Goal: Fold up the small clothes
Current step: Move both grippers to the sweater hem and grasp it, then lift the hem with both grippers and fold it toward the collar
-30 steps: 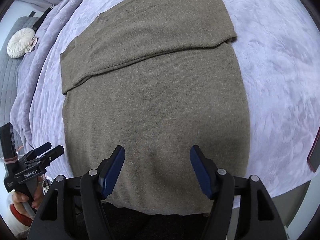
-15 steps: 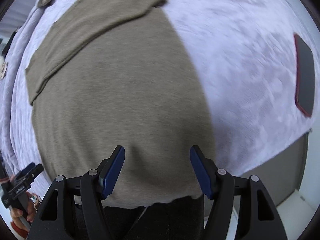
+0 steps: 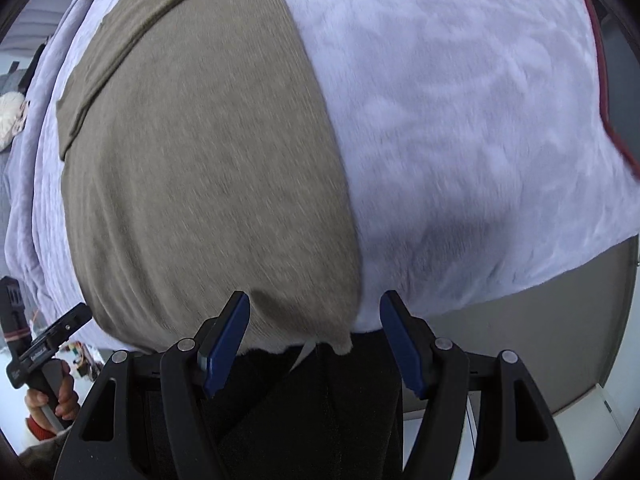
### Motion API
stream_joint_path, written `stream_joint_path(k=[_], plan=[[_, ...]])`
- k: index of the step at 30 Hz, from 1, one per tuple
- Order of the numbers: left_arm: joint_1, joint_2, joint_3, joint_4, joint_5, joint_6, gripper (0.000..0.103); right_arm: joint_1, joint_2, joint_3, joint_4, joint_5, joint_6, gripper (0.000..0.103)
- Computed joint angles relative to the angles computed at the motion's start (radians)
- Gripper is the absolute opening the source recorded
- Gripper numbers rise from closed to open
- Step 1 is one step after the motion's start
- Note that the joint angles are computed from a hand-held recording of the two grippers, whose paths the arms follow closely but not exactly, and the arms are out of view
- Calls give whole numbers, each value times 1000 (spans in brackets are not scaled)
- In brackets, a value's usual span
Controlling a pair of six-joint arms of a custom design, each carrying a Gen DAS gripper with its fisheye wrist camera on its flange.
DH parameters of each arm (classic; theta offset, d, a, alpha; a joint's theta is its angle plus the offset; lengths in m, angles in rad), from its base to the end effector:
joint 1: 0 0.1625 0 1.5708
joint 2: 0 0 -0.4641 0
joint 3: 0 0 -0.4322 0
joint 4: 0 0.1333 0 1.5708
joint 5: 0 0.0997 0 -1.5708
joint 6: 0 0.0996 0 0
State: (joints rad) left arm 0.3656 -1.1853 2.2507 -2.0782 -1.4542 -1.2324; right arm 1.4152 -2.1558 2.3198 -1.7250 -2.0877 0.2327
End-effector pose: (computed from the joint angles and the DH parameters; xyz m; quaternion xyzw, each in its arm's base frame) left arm -0.3367 -0.2840 0.0777 0.0030 0.9598 0.0422 0.2774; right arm 0.0414 -0.2788 0.3913 -0.1853 -0.9489 0.0051 0.2556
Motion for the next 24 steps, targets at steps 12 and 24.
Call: stream_joint_path(k=[12, 24], plan=[[-107, 14, 103, -133, -26, -184, 102, -127, -42, 97, -36, 83, -261, 71], [-177, -18, 204, -280, -71, -289, 16, -259, -100, 105, 3, 195, -386, 8]])
